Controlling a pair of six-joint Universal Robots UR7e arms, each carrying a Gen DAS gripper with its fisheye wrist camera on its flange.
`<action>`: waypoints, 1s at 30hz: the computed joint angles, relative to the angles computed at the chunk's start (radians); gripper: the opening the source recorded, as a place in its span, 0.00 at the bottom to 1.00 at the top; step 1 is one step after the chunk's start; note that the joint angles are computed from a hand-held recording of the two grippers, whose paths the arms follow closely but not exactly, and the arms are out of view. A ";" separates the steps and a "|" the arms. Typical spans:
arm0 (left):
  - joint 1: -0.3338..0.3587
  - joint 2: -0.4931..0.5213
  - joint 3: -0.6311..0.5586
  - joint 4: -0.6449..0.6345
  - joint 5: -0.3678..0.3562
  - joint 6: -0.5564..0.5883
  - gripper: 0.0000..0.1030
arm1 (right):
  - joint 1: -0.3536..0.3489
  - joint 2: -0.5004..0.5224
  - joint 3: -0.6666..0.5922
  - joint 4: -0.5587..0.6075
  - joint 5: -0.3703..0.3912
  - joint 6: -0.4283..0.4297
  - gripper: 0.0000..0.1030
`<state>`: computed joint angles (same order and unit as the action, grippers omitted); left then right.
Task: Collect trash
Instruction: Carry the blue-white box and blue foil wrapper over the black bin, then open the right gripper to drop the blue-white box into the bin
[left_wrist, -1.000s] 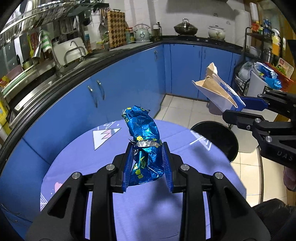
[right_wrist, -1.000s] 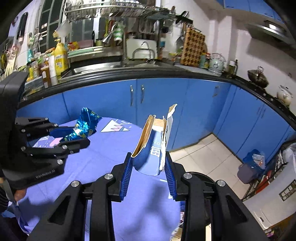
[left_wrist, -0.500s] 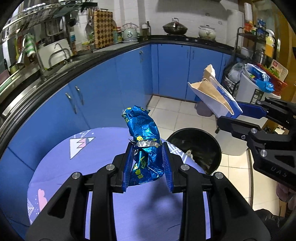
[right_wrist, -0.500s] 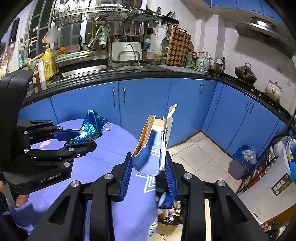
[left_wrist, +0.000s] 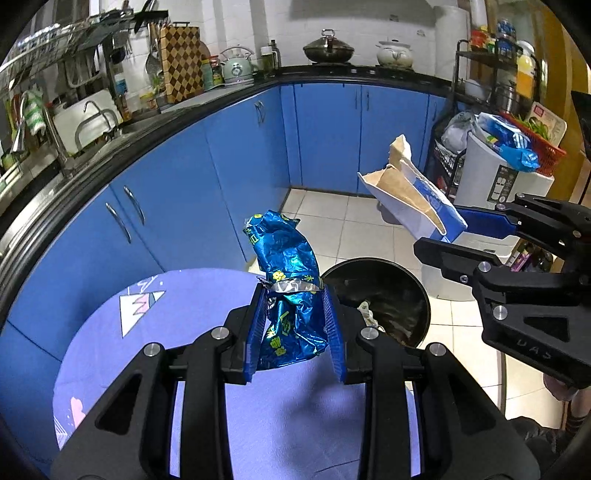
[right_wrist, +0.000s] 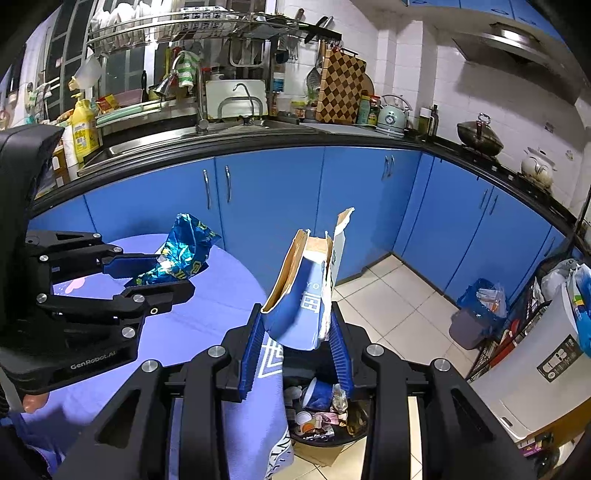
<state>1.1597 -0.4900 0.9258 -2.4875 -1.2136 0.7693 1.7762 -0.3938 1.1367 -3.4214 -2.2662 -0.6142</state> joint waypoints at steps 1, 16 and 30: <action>-0.001 0.003 -0.004 0.003 0.000 -0.001 0.31 | -0.003 -0.003 0.004 -0.002 0.003 0.002 0.33; -0.023 0.059 -0.060 0.017 0.011 0.006 0.31 | -0.037 -0.047 0.039 0.001 0.018 0.053 0.34; -0.035 0.108 -0.127 0.038 0.013 0.006 0.31 | -0.039 0.004 -0.036 -0.133 -0.068 -0.032 0.80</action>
<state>1.1251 -0.3816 0.7983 -2.4496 -1.2004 0.7756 1.7368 -0.3903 1.1003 -3.5542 -2.3341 -0.6462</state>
